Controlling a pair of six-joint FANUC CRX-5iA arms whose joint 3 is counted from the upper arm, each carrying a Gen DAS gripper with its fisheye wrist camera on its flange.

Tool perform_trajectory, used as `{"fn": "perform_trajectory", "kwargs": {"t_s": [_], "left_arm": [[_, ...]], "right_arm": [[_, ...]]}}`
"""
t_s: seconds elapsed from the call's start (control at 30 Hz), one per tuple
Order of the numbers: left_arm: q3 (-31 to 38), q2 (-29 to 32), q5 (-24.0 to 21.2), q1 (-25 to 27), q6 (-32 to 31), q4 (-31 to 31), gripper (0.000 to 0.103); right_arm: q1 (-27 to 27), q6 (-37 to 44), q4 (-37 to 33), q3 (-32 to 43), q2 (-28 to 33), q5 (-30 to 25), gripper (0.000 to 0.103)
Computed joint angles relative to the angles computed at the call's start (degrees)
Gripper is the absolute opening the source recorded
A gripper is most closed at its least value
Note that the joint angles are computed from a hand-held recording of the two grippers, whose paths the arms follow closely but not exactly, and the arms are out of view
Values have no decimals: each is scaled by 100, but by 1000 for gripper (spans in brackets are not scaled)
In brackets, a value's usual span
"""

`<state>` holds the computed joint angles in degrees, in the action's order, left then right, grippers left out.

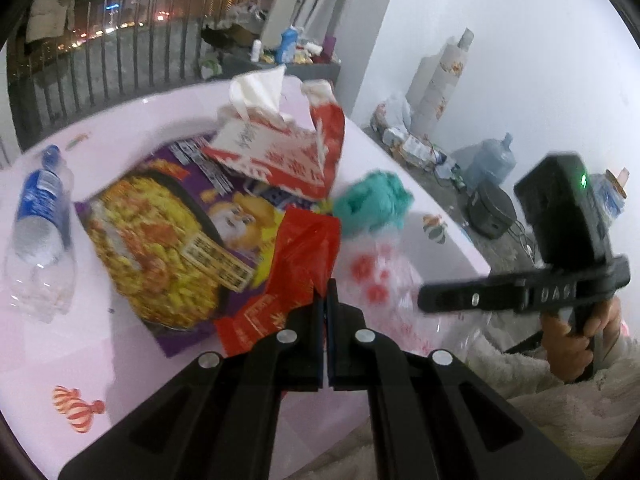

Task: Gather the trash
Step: 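Carry the red wrapper and clear bag to the blue wastebasket and release both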

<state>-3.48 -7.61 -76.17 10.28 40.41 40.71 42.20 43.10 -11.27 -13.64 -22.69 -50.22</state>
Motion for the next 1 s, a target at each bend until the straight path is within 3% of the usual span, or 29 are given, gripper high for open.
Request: {"fn": "perform_trajectory", "kwargs": {"t_s": [0.13,0.37,0.57,0.67,0.77,0.87,0.93,1.0], "left_arm": [[164,34,-39,92,71,205,0],[399,116,7,-126,125,467,0],[932,559,-147,-597,327,788,0],[1412,981,-227,-1016,585,868,0],[2244,1732,-426,-1592,1283,878,0],[3185,2465,-722,-2113,1887,771,0],[4349,3239,-1153,-2563,2482,480,0],[5548,4069,-1501,-3021,3061,308,0]], "right_arm": [[32,202,-83,-31,-117,154,7],[179,-96,377,-416,-623,623,7],[123,-1390,1517,-1284,-1502,1279,7],[-32,-2152,2308,-1678,-1920,1264,7],[-152,-3220,3338,-2072,-2288,902,7],[-432,-4022,3928,-2359,-2570,506,7],[-506,-4444,4302,-2377,-2579,-226,7],[-845,-4575,4297,-2412,-2621,-578,7]]}}
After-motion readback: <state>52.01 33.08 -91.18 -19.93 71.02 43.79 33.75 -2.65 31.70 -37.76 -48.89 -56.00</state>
